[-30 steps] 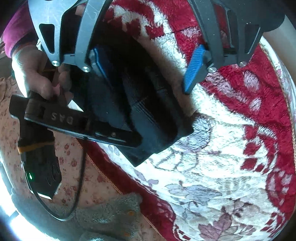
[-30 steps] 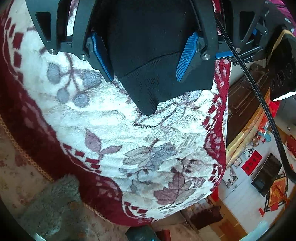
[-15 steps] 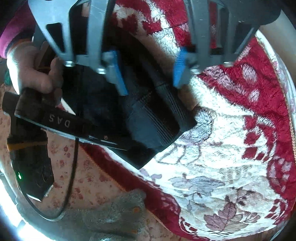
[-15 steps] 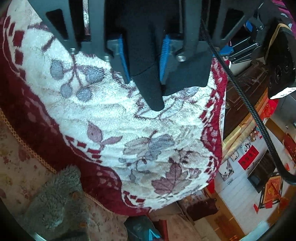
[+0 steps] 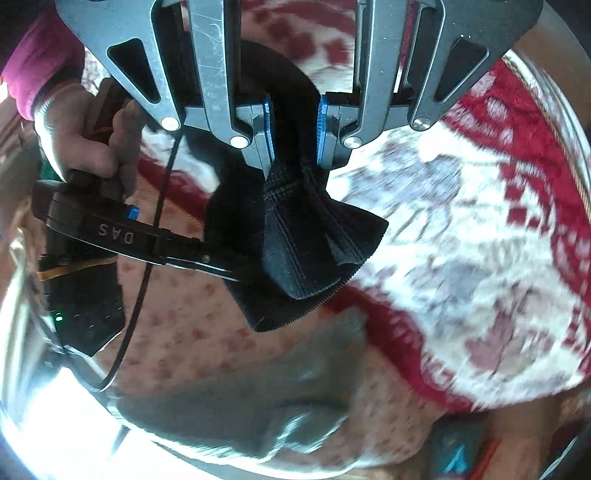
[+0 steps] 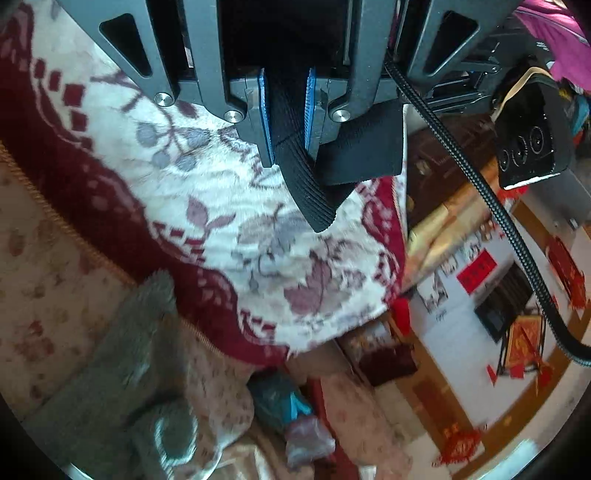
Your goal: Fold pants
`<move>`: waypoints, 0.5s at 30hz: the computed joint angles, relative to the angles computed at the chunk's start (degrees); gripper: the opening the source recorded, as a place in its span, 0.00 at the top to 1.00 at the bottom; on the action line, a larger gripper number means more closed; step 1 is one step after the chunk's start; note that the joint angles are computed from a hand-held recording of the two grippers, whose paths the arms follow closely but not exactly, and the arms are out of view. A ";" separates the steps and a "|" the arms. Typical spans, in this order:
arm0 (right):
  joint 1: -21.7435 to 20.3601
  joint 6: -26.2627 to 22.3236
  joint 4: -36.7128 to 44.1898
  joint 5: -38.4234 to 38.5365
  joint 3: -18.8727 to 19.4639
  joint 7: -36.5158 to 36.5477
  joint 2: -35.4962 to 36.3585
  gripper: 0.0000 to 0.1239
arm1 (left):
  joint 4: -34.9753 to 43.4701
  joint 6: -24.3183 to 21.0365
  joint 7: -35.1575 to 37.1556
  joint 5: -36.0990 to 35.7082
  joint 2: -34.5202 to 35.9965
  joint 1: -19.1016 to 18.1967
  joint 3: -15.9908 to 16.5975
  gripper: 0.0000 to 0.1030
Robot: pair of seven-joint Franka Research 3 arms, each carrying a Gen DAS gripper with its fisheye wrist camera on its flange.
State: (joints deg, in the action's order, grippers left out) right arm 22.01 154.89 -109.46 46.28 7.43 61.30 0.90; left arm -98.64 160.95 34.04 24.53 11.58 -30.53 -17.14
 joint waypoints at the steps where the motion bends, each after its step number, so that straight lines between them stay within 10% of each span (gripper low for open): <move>1: -0.20 0.26 -1.37 1.56 -0.17 -0.75 -1.94 0.88 | 0.78 0.36 1.02 0.46 -0.06 -0.33 -0.39 0.84; 15: 0.03 7.01 -30.23 0.68 -5.00 8.33 -35.10 0.89 | 15.62 -1.17 22.43 -8.22 8.99 -6.98 -7.06 0.84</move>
State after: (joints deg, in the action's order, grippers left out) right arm 22.04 161.90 -139.69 46.96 2.43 69.63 -34.19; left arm -83.02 159.79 56.46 16.30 20.56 -37.51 -24.20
